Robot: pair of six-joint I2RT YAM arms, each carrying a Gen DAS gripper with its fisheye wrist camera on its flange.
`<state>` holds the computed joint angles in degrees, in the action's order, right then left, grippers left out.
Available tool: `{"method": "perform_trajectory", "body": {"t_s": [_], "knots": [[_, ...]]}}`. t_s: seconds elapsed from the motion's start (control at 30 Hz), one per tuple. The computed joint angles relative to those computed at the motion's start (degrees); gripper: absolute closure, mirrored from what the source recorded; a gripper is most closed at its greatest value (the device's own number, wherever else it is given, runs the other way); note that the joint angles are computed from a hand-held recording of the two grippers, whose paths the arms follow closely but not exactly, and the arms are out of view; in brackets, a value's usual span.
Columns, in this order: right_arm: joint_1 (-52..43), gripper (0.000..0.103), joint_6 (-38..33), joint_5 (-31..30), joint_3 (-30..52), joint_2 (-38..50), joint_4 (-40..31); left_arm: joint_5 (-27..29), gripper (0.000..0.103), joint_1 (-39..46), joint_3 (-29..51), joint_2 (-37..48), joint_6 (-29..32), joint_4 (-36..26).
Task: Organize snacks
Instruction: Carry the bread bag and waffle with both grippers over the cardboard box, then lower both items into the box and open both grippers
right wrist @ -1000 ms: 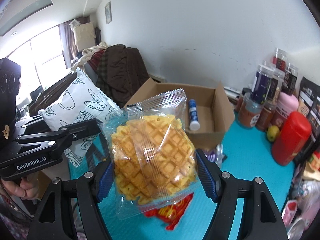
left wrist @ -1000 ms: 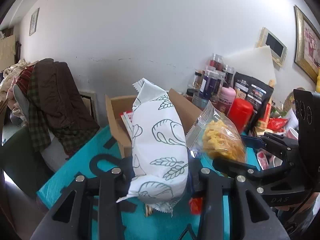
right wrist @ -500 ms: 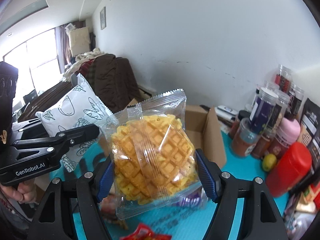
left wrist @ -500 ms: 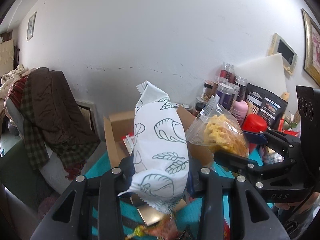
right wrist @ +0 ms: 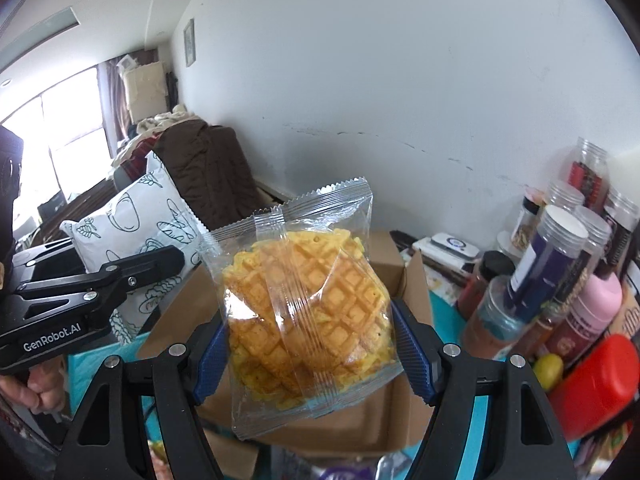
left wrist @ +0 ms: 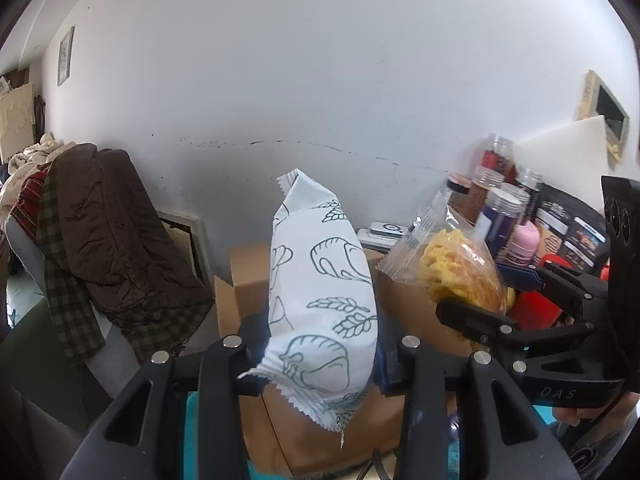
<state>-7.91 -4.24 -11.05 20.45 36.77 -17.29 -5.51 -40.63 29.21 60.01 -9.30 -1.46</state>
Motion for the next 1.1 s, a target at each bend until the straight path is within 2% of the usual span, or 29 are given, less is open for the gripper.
{"method": "perform_trajectory", "body": {"t_s": [0.17,0.33,0.43,0.5,0.63,0.8,1.03,1.1], "knots": [[-3.05,0.029,-0.44,-3.94,2.12,10.6,6.37,1.27,0.065,2.23,2.54,8.26,0.13,3.6],[-1.64,0.029,-0.07,-1.58,2.74,18.68,12.28,3.24,0.065,3.87,5.83,16.91,-0.33,5.46],[-2.6,0.029,0.45,-3.43,3.07,24.81,16.24,4.83,0.065,4.67,7.41,21.54,-0.09,6.39],[-3.23,0.029,0.95,-4.61,2.79,29.1,19.84,4.41,0.065,4.73,8.38,24.26,0.11,6.68],[-1.76,0.029,-0.44,-2.52,3.93,36.72,24.35,3.11,0.065,4.69,10.6,29.49,0.17,6.45],[-0.84,0.029,0.1,-0.78,6.26,43.3,25.34,3.53,0.065,5.03,13.24,34.64,-0.62,4.98],[-2.45,0.028,1.11,-2.82,8.36,46.9,23.77,3.07,0.064,5.27,16.48,37.42,-1.98,0.88],[-2.68,0.026,1.16,-3.91,9.14,48.02,22.77,4.74,0.064,5.84,17.63,38.46,-2.21,-0.31]]}}
